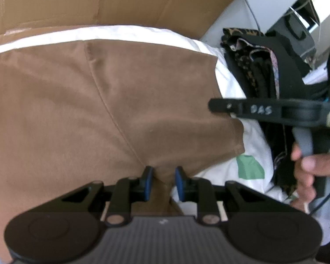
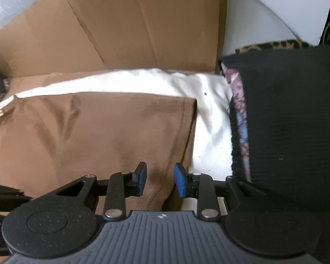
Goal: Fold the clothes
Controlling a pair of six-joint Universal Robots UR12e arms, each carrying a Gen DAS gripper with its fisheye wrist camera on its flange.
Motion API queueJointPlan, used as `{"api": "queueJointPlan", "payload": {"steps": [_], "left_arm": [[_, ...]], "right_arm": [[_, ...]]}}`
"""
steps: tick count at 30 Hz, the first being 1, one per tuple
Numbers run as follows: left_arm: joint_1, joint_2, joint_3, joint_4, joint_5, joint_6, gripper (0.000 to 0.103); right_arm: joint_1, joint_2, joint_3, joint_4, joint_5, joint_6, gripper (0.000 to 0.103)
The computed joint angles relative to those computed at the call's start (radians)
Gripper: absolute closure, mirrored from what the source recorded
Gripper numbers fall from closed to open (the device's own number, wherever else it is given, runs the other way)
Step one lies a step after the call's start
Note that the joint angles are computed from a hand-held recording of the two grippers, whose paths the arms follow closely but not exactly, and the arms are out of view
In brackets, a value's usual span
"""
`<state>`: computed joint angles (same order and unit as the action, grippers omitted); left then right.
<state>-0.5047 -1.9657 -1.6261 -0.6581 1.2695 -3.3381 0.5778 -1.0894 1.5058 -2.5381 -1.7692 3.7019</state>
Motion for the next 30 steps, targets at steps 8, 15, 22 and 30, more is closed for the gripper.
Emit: {"api": "queueJointPlan", "payload": {"steps": [8,15,22,30], "left_arm": [[0.003,-0.001,-0.007,0.021,-0.012,-0.006,0.080],[0.007,0.002,-0.018,0.046,-0.025,-0.012,0.080],[0.012,0.003,-0.029,0.119,-0.058,-0.025,0.080],[0.000,-0.019,-0.009,0.072,-0.065,0.004,0.080]], "right_arm": [[0.011,0.018,-0.025,0.067,-0.063,0.001,0.070],[0.019,0.022,-0.025,0.045,-0.094,-0.074,0.101],[0.027,0.031,-0.046,0.079,-0.179,-0.097,0.103],[0.031,0.034,-0.047,0.054,-0.202,-0.112,0.102]]}}
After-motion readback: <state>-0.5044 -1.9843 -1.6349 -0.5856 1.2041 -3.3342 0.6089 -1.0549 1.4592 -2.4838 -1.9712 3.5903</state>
